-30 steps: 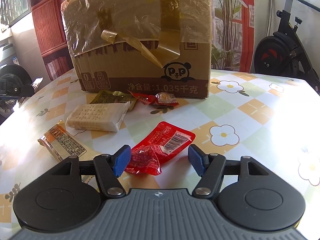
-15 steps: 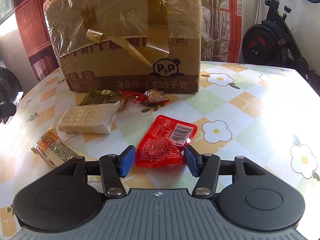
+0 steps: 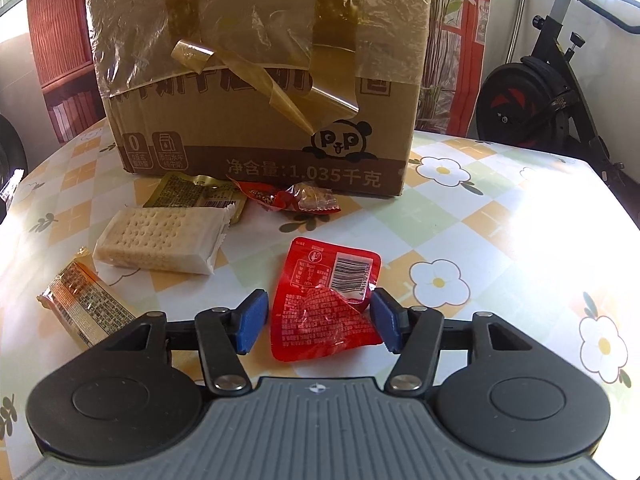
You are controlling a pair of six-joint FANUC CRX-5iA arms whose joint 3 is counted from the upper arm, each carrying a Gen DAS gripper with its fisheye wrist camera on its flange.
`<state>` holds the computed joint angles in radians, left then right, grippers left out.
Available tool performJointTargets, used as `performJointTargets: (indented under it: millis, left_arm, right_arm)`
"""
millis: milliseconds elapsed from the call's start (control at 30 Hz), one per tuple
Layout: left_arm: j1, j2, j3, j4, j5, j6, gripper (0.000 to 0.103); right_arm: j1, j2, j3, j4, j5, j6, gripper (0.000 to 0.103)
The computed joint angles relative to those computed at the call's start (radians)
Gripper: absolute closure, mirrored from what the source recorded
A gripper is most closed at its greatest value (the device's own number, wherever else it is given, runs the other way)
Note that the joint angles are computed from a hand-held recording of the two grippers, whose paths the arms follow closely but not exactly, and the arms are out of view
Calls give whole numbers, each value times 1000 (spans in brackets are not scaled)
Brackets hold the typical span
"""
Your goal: Organize snacks
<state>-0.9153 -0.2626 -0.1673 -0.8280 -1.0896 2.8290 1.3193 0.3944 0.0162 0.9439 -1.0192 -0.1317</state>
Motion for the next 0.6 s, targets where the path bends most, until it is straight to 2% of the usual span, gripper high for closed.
performJointTargets:
  millis: [133, 267, 333, 467, 600]
  left_arm:
    - [-8, 0, 3, -6, -4, 0, 61]
    - [-16, -5, 4, -13, -7, -6, 61]
    - [-26, -4, 8, -22, -13, -5, 61]
    - [-48, 0, 18, -39, -28, -2, 61]
    - [-70, 1, 25, -55, -50, 8, 61]
  right_arm:
    - [5, -18, -29, 18, 14, -15, 51]
    - [14, -47, -85, 76, 43, -106, 54]
    - [21, -59, -107, 120, 41, -152, 62]
    - [28, -72, -120, 139, 54, -165, 64]
    - [30, -100, -172, 201, 83, -257, 67]
